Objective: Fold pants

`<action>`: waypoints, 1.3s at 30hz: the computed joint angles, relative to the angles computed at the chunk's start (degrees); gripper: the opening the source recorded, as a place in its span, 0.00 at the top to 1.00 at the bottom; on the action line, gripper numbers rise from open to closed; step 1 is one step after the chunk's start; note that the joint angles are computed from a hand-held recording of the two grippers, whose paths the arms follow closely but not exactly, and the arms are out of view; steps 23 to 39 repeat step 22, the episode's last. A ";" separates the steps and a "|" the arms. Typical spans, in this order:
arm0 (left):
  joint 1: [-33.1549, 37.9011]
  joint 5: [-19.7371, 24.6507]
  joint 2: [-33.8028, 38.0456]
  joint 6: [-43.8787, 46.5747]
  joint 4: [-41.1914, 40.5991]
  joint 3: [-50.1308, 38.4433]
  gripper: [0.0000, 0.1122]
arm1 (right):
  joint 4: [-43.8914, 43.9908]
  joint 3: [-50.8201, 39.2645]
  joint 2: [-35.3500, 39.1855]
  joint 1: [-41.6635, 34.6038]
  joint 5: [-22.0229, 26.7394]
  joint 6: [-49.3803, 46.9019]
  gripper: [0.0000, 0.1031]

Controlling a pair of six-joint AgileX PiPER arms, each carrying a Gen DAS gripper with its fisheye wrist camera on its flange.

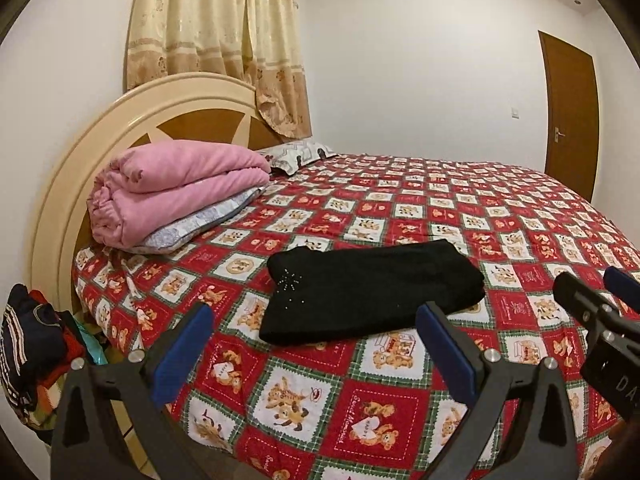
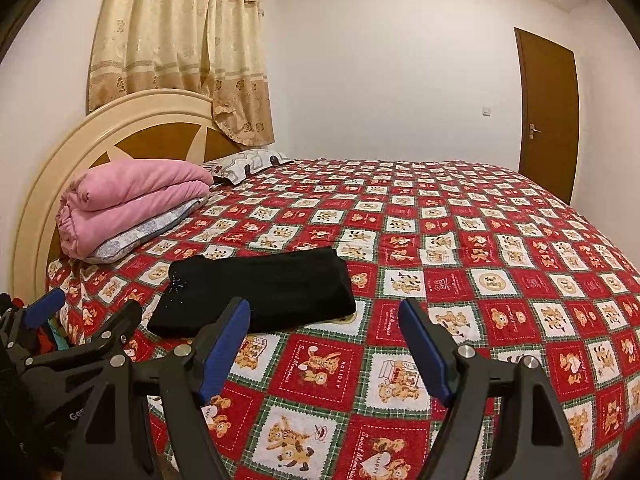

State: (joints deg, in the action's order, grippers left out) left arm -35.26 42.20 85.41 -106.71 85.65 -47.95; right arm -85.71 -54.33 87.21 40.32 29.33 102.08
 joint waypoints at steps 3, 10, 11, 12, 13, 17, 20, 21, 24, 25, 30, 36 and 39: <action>-0.09 -0.15 -0.11 0.13 -0.17 -0.04 0.08 | -0.62 0.21 -0.16 -0.08 0.01 0.39 0.24; -0.06 -0.33 -0.24 -0.04 -0.01 0.06 0.08 | -1.89 0.71 -0.85 0.92 1.60 1.46 0.24; 0.00 -0.52 -0.30 -0.07 0.15 0.15 0.08 | -1.72 0.61 -0.78 1.00 1.70 1.24 0.24; -0.10 -0.57 -0.35 -0.18 0.30 0.24 0.08 | -1.57 0.57 -0.72 0.96 1.56 1.11 0.24; -0.21 -0.65 -0.31 -0.10 0.27 0.23 0.08 | -1.48 0.68 -0.86 0.94 1.43 1.17 0.24; -0.77 -0.74 -0.33 -1.17 1.39 0.63 0.08 | -0.84 0.81 -0.87 0.77 1.09 0.65 0.24; -1.00 -0.79 -0.17 -0.68 1.14 0.42 0.08 | -0.49 0.83 -0.89 0.45 0.67 0.46 0.24; -0.84 -1.11 -0.15 -0.56 1.06 0.37 0.08 | -0.46 0.87 -0.89 0.31 0.57 0.50 0.24; -0.67 -1.45 -0.10 -0.14 0.68 0.21 0.08 | -0.43 0.89 -0.81 0.01 0.37 0.46 0.24; -0.67 -1.45 -0.10 -0.14 0.68 0.21 0.08 | -0.43 0.89 -0.81 0.01 0.37 0.46 0.24; -0.67 -1.45 -0.10 -0.14 0.68 0.21 0.08 | -0.43 0.89 -0.81 0.01 0.37 0.46 0.24; -0.67 -1.45 -0.10 -0.14 0.68 0.21 0.08 | -0.43 0.89 -0.81 0.01 0.37 0.46 0.24; -0.67 -1.45 -0.10 -0.14 0.68 0.21 0.08 | -0.43 0.89 -0.81 0.01 0.37 0.46 0.24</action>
